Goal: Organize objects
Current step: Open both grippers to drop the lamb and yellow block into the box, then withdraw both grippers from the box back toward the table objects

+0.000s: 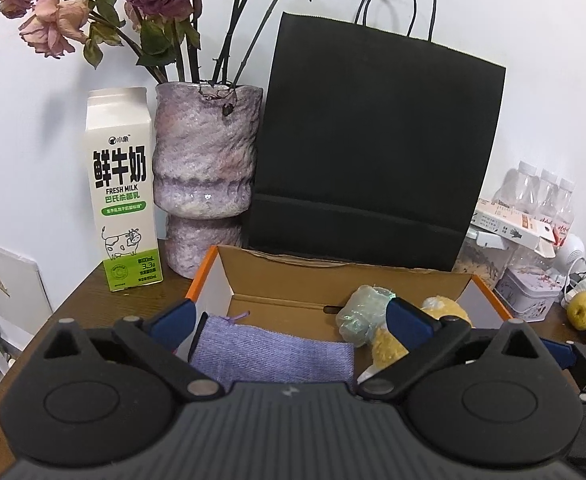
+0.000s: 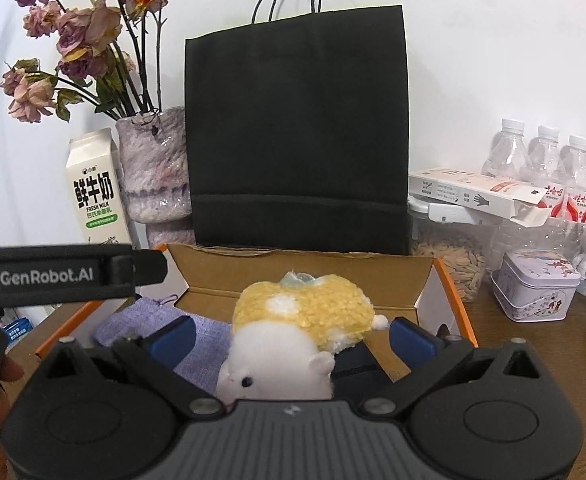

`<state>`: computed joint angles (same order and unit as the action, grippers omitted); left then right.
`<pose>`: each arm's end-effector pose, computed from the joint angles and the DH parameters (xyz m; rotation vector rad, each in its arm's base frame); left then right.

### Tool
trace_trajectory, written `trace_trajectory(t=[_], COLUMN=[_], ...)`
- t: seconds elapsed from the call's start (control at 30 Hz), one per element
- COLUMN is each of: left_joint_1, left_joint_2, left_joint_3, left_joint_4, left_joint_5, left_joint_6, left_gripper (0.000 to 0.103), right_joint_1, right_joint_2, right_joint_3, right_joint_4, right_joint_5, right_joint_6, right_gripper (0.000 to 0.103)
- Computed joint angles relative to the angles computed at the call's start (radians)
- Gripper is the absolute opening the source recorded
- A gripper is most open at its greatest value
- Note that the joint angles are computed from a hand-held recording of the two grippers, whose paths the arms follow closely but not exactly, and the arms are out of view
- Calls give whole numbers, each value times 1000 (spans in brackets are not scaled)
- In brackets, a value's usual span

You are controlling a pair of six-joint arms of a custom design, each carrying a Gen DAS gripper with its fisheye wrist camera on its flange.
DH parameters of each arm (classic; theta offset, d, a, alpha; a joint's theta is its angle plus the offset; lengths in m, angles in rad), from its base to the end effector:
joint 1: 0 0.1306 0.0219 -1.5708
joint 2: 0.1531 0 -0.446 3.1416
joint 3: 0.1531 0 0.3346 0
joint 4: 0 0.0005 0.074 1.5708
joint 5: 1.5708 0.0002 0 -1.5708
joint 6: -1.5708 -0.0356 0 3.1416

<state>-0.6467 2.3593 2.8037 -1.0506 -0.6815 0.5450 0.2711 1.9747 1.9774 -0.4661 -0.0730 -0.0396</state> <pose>0.6261 -0.4453 0.4788 -0.2685 2.0113 -0.0007 0.6644 0.1868 0.4610 -0.2817 2.0239 0.2691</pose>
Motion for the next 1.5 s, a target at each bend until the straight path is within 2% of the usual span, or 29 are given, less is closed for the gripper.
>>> trace_trajectory(t=[0.33,0.67,1.03,1.4,1.5], left_joint_1=[-11,-23,-53,-91,-100], left_joint_2=[-80,-182,-258,-307,-321], left_joint_3=[-159,-354,-504,-600,-630], left_joint_4=[88,163,201,191,208], left_joint_5=[-8,-11,-30,-52,-55], left_joint_6=[-3,49,81,126,133], left_gripper=[103,103,103,103,103], right_joint_1=[-7,-21,-36,-50,-50], right_joint_2=[-44,-108,-194,-273,-296], right_joint_3=[-73,-180,-337,-484,-528], right_joint_4=[60,125,223,282,310], right_joint_5=[11,33,55,67,62], right_joint_6=[-3,0,5,-8,-4], right_gripper=[103,103,103,103,103])
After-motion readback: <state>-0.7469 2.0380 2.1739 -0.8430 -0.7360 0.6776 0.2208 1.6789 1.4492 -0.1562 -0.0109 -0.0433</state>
